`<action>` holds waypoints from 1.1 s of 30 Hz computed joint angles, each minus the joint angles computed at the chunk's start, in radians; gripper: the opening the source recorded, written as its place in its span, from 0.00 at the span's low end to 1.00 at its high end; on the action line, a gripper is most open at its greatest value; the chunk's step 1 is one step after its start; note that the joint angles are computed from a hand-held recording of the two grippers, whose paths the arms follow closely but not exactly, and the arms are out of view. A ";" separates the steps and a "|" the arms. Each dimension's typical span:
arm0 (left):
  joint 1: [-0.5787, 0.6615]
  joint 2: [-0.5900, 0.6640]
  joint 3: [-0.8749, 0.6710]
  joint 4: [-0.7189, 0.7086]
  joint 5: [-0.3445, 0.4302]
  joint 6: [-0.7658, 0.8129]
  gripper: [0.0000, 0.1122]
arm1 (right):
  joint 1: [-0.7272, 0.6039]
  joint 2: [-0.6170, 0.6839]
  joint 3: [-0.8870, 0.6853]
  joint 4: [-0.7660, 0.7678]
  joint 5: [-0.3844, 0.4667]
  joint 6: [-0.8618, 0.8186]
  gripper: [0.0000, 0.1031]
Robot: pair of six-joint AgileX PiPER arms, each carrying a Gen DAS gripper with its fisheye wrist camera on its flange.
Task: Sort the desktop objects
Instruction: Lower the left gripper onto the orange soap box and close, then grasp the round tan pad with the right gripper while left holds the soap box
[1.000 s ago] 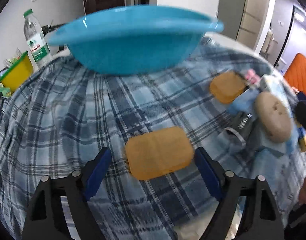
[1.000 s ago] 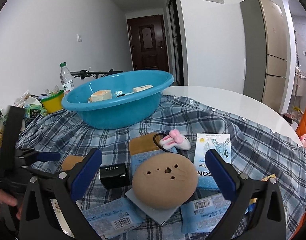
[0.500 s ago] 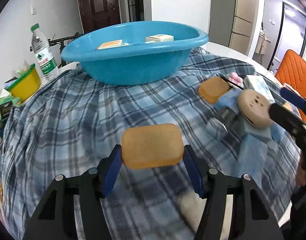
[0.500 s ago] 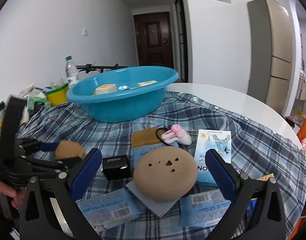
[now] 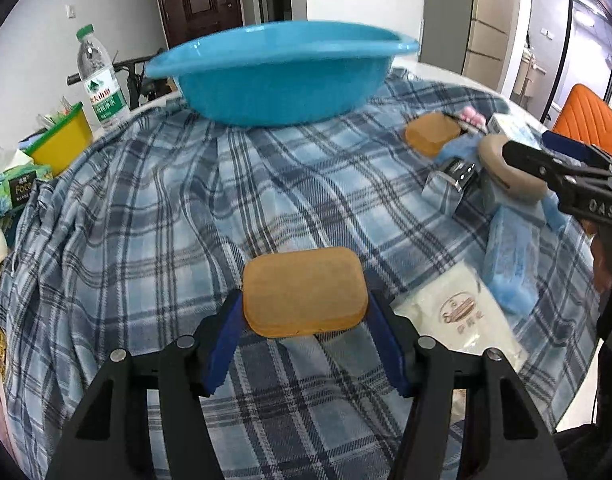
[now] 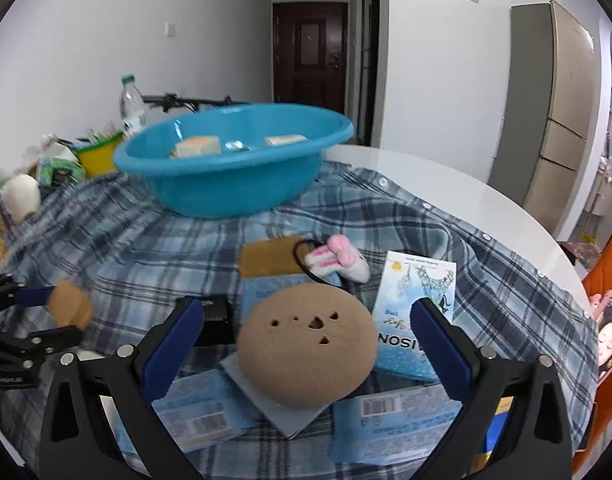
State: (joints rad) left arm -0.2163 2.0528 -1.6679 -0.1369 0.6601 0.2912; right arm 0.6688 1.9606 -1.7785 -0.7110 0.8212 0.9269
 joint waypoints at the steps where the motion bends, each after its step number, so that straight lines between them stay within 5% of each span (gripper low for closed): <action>1: -0.003 0.006 -0.003 0.008 -0.003 -0.006 0.58 | -0.005 0.014 -0.018 0.016 0.020 -0.010 1.00; 4: -0.011 0.015 -0.008 0.044 -0.014 -0.037 0.77 | -0.027 0.042 -0.056 0.083 0.058 -0.052 1.00; 11: -0.014 0.023 -0.008 0.039 -0.031 -0.052 0.78 | -0.039 0.070 -0.097 0.163 0.102 -0.162 1.00; 14: 0.004 0.023 -0.015 -0.028 -0.024 -0.014 0.57 | -0.037 0.094 -0.133 0.165 0.137 -0.186 1.00; 17: 0.020 0.018 -0.018 -0.077 -0.017 0.011 0.57 | -0.038 0.109 -0.160 0.162 0.154 -0.205 1.00; 18: 0.022 0.011 -0.011 -0.077 -0.025 0.009 0.57 | -0.039 0.105 -0.152 0.156 0.144 -0.194 0.98; 19: 0.025 0.005 -0.005 -0.078 -0.032 0.008 0.57 | -0.042 0.080 -0.113 0.155 0.106 -0.169 0.81; 20: 0.027 0.000 0.000 -0.077 -0.038 0.005 0.57 | -0.045 0.055 -0.077 0.149 0.071 -0.132 0.74; 25: 0.034 -0.020 0.020 -0.061 -0.064 -0.024 0.57 | -0.045 0.039 -0.065 0.177 0.063 -0.141 0.73; 33: 0.018 -0.056 0.080 -0.021 -0.144 -0.060 0.57 | -0.060 -0.015 0.012 0.362 -0.085 -0.275 0.74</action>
